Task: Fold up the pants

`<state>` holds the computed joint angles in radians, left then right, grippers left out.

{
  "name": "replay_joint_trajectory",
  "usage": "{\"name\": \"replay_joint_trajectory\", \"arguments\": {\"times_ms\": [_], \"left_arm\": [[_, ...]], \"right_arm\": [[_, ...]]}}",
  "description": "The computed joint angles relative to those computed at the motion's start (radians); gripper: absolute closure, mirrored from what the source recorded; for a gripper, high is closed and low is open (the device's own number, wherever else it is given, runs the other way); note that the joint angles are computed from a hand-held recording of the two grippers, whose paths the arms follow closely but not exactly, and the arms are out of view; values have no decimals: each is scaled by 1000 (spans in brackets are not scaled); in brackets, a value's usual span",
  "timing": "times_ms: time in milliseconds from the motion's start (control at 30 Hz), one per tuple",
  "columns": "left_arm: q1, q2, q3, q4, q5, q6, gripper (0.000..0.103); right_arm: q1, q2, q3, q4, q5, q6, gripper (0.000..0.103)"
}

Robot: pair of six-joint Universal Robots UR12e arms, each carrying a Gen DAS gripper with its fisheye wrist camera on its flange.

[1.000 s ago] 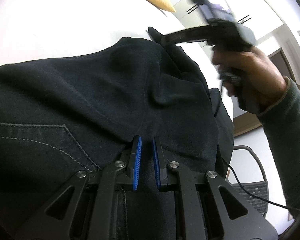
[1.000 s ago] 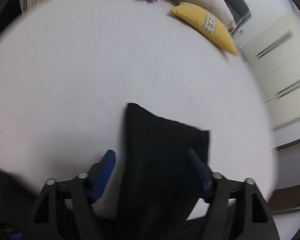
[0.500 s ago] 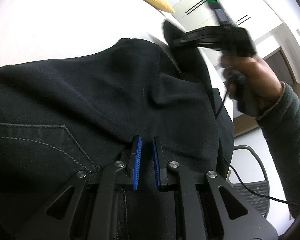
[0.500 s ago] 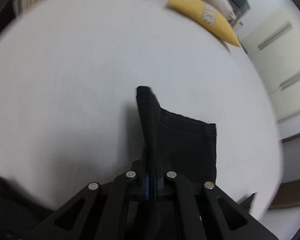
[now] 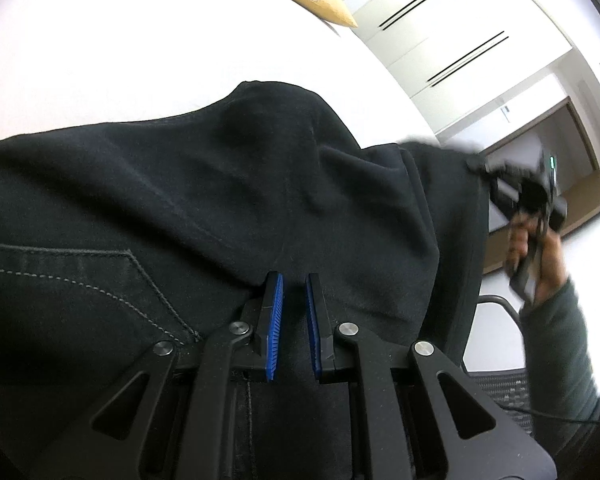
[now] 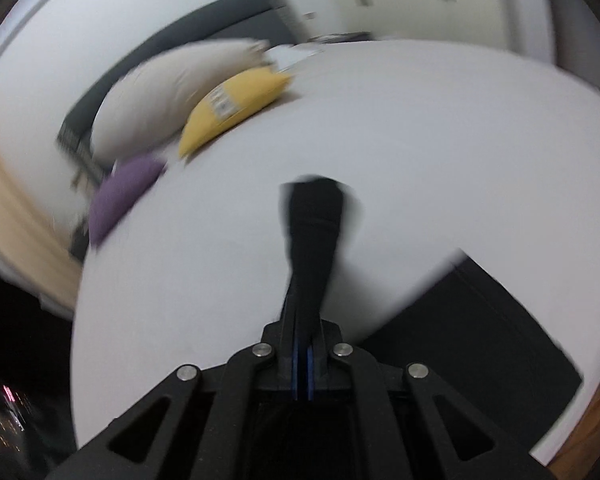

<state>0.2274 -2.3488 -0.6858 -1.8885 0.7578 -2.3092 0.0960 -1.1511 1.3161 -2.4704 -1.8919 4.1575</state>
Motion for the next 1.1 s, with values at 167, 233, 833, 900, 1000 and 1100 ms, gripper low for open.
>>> {"name": "replay_joint_trajectory", "arguments": {"times_ms": [167,233,833,900,1000,1100], "left_arm": [[-2,5,-7,14,6,-10,92],[-2,-1,13,-2,7,-10,92],[-42,21,-2,27,76,-6,92],[-35,9,12,-2,44,-17,92],[-33,-12,46,-41,29,-17,91],[-33,-12,47,-34,28,-21,91]], "right_arm": [[3,-76,205,-217,-51,209,101],[10,-92,263,-290,-65,281,101],[26,-174,451,-507,-131,451,101],[29,-180,487,-532,-113,507,100],[30,-187,516,-555,-115,535,94],[32,-185,550,-647,-144,582,86]]}}
